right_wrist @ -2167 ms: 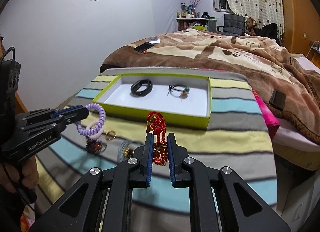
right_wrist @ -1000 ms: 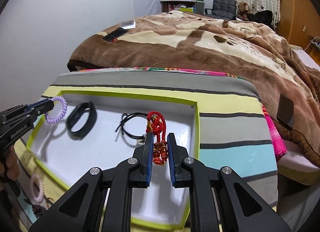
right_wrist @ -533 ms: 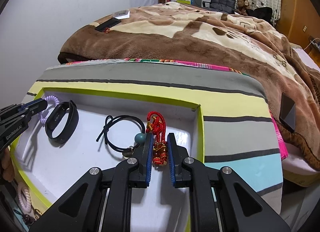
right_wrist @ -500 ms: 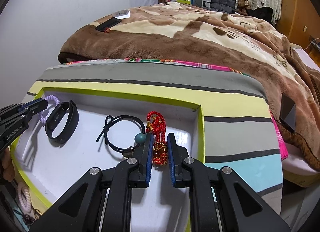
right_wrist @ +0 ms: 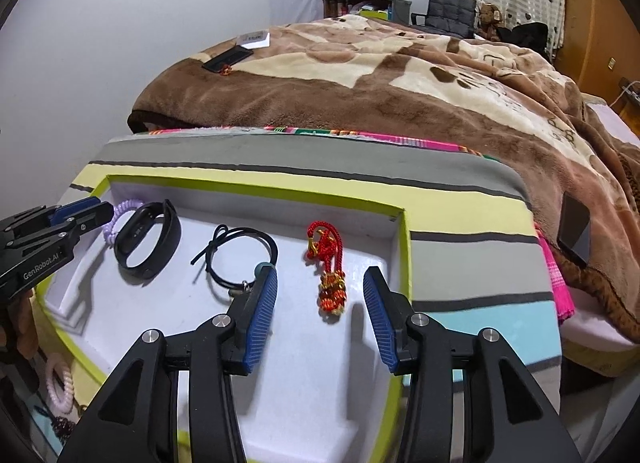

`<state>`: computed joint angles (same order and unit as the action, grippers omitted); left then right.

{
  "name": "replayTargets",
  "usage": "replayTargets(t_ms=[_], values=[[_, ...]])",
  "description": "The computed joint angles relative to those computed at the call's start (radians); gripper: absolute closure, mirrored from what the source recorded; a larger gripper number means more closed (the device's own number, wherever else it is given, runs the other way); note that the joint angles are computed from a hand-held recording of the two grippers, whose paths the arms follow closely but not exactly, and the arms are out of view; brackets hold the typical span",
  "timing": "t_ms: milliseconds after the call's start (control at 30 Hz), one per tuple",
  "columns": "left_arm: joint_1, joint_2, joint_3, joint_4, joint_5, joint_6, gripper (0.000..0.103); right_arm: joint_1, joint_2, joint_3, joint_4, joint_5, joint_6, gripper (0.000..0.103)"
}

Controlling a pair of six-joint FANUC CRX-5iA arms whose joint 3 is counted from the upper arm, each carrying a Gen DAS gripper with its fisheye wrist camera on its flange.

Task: Organize jewelry
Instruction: 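Open both tools to release the purple coil and red tassel into the box, then move both tools back over the remaining jewelry on the bedspread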

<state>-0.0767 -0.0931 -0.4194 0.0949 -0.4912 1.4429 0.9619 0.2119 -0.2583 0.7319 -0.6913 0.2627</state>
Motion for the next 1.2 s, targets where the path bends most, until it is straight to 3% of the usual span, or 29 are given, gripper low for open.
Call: replayTargets(t_ms=[300,633,1200], values=[[0.012,-0.136,-0.106,0.062,0.007,-0.048,0.077,0.044,-0.120,-0.145,0.127,0.026,-0.197,0.057],[0.003,-0.333,-0.243,0.110,-0.011,-0.071,0.077,0.162,-0.238,-0.275,0.275,-0.022,-0.375,0.057],[-0.009,-0.606,-0.397,0.099,-0.085,-0.026,0.077,0.346,-0.342,-0.397,0.364,-0.119,-0.554,0.057]])
